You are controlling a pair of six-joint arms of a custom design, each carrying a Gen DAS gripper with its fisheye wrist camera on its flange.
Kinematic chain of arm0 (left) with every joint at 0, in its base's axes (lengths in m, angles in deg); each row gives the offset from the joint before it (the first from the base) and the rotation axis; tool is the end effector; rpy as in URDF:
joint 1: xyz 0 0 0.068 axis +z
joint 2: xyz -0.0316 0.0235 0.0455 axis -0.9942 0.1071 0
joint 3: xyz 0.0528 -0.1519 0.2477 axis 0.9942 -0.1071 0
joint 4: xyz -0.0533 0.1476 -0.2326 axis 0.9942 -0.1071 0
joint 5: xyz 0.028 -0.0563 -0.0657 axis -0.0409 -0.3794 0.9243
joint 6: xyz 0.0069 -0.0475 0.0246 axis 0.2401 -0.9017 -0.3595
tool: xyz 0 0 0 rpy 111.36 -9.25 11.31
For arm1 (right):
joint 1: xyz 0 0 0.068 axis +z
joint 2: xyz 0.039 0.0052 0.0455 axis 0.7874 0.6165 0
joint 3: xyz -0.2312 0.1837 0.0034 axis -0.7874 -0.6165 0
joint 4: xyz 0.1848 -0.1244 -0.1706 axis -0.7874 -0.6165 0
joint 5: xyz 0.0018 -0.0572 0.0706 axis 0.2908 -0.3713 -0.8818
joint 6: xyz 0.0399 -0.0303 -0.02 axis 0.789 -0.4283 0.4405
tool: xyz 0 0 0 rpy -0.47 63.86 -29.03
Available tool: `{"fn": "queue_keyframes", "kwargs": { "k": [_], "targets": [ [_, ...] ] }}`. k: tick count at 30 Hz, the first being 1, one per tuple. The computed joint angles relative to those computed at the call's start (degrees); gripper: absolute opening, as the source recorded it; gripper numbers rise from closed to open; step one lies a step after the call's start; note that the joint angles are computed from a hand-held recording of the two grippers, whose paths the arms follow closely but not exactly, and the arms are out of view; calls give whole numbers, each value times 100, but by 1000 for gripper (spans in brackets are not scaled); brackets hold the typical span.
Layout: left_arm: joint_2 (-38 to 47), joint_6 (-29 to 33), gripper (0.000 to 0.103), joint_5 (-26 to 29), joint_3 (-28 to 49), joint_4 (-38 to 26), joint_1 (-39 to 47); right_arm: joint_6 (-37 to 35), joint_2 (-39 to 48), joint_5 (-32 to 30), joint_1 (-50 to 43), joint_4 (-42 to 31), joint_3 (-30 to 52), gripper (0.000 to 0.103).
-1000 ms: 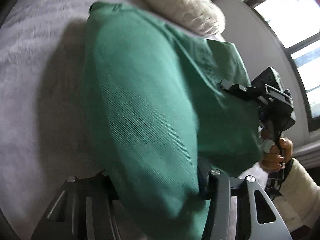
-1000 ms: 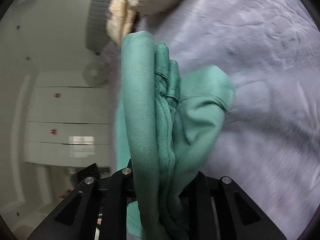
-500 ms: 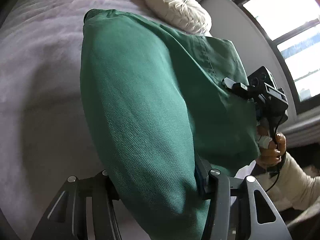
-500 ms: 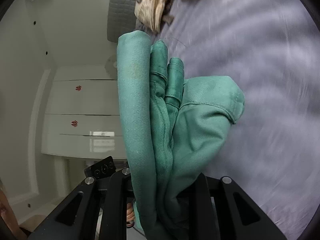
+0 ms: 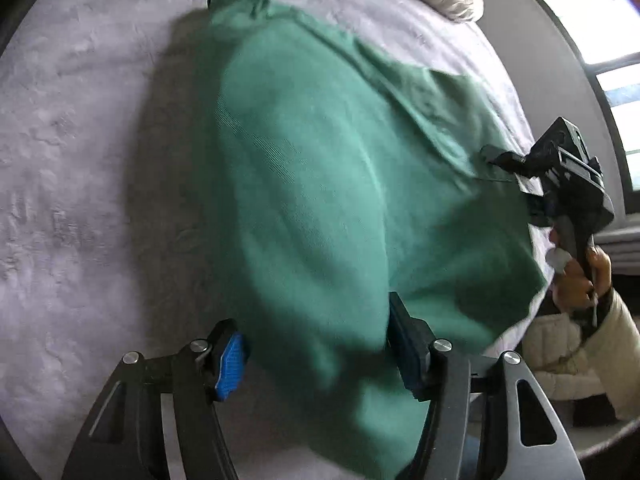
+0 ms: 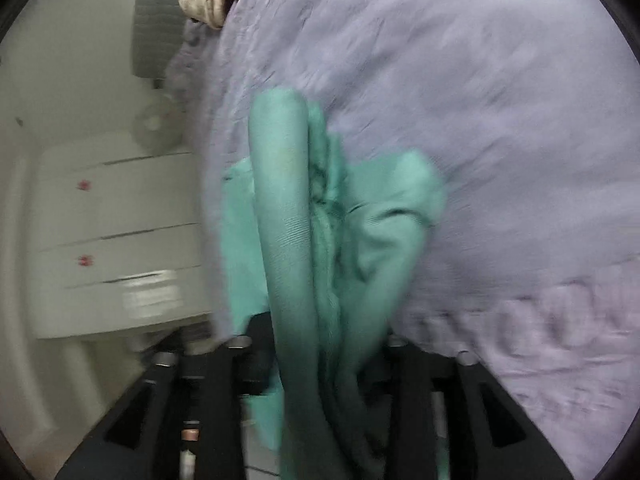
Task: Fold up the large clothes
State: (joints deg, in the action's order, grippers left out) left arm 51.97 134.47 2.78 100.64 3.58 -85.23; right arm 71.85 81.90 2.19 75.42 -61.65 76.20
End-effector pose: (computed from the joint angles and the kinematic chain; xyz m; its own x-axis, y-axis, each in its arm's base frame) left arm 0.3647 -0.0222 0.2297 -0.7204 0.6884 -0.0845 0.6457 0.6211 -0.4443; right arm 0.2341 0.1143 0.1394 -0.6767 0.7296 0.0992 0.4951 0.3511 0.7947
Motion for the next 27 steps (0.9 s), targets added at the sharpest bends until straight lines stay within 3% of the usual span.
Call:
{"fn": "queue_keyframes", "kwargs": {
  "k": [1, 2, 4, 6, 8, 10, 11, 14, 17, 19, 22, 23, 24, 25, 27],
  "targets": [
    [-7, 117, 62, -14, 104, -147, 60, -215, -294, 139, 1, -725, 146, 67],
    [16, 256, 62, -33, 261, -305, 129, -496, -666, 338, -62, -1596, 335, 68],
    [-19, 405, 62, 61, 493, -329, 223, -824, -1145, 549, -229, -2396, 490, 68],
    [-77, 307, 73, 278, 627, -55, 280, -1050, -1374, 718, -296, -2663, 645, 68],
    [-130, -450, 75, 456, 572, 603, -11, -1279, -1189, 629, -355, -2564, 809, 66],
    [31, -986, 75, 430, 590, 1023, -251, -1402, -579, 429, -359, -2352, 1137, 47],
    [41, -1252, 75, 314, 475, 1341, -391, -1466, -348, 290, -364, -2130, 1163, 7],
    [-4, -1676, 75, -197, -143, 2244, -873, -1662, -320, 828, -57, -2889, 1372, 3],
    [-142, -1434, 76, -284, -749, 2636, -833, -1862, -252, 1125, -31, -3173, 1072, 3],
    [-178, -1540, 76, -321, -885, 2709, -861, -1399, -137, 642, -195, -2527, 549, 3],
    [-260, -1508, 76, -329, -973, 2780, -880, -322, -1065, 291, -459, -885, -705, 16],
    [-249, -1485, 76, -319, -977, 2766, -873, -32, -1406, 217, -524, -536, -1049, 44],
    [-270, -1400, 76, -304, -978, 2710, -799, 135, -1600, 179, -554, -341, -1250, 80],
    [-237, -1404, 76, -300, -948, 2699, -803, 241, -1745, 194, -557, -234, -1391, 87],
    [-189, -1425, 76, -293, -917, 2679, -811, 316, -1553, -114, -705, 359, -1631, 84]
  ]
}}
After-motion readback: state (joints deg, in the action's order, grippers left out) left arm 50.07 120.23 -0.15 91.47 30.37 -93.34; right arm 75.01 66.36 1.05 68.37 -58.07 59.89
